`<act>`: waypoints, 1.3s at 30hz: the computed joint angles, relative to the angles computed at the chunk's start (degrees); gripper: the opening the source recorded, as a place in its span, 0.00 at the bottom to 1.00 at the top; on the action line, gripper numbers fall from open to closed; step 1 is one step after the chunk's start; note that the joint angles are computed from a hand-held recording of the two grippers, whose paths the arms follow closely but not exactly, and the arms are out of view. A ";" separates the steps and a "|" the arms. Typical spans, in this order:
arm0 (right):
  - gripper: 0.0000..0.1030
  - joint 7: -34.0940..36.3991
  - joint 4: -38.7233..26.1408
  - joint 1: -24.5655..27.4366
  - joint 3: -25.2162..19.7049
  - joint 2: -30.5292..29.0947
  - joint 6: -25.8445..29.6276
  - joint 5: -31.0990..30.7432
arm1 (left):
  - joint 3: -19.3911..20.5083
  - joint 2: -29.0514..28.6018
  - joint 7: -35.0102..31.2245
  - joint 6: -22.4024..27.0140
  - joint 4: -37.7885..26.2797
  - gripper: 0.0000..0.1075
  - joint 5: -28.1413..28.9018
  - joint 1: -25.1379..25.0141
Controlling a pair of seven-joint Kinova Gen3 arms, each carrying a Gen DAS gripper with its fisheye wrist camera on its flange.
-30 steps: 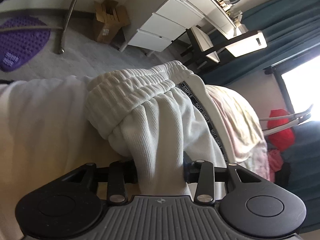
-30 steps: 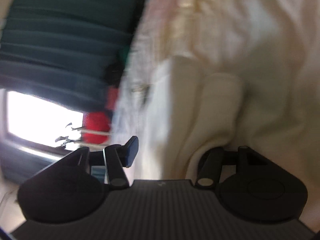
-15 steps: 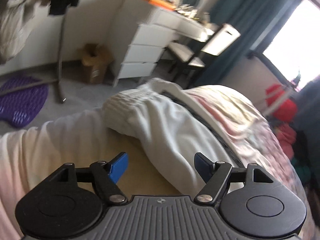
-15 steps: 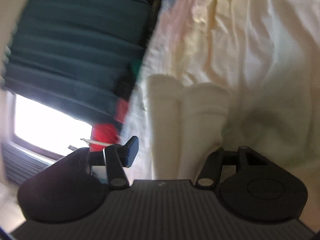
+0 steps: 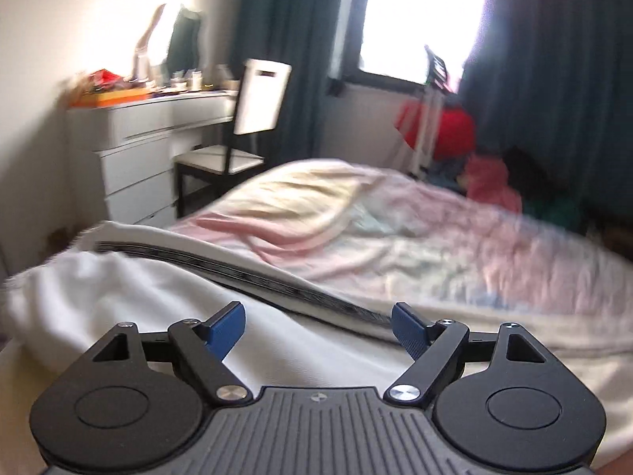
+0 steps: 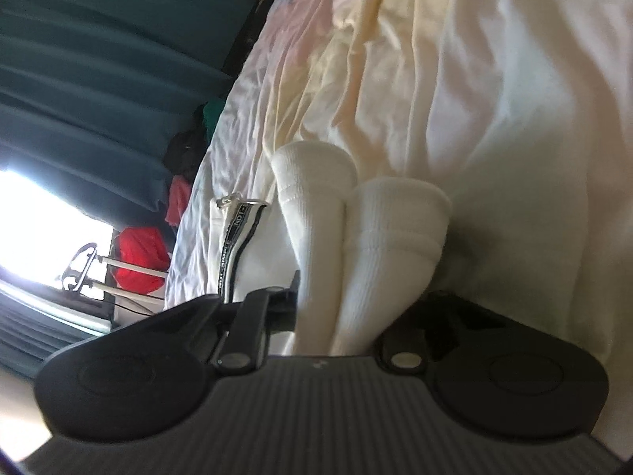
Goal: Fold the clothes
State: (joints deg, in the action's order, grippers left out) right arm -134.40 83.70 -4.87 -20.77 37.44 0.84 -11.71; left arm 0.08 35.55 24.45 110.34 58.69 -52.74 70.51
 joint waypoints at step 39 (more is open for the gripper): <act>0.19 46.24 9.07 -63.95 42.81 -7.78 -3.11 21.45 | 5.58 -10.59 11.16 -7.71 13.85 0.81 7.20 -2.82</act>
State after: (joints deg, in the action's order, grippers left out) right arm -88.16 92.77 -68.82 22.04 29.66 -2.27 9.75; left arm 5.66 24.97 35.61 102.62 72.53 -45.54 67.69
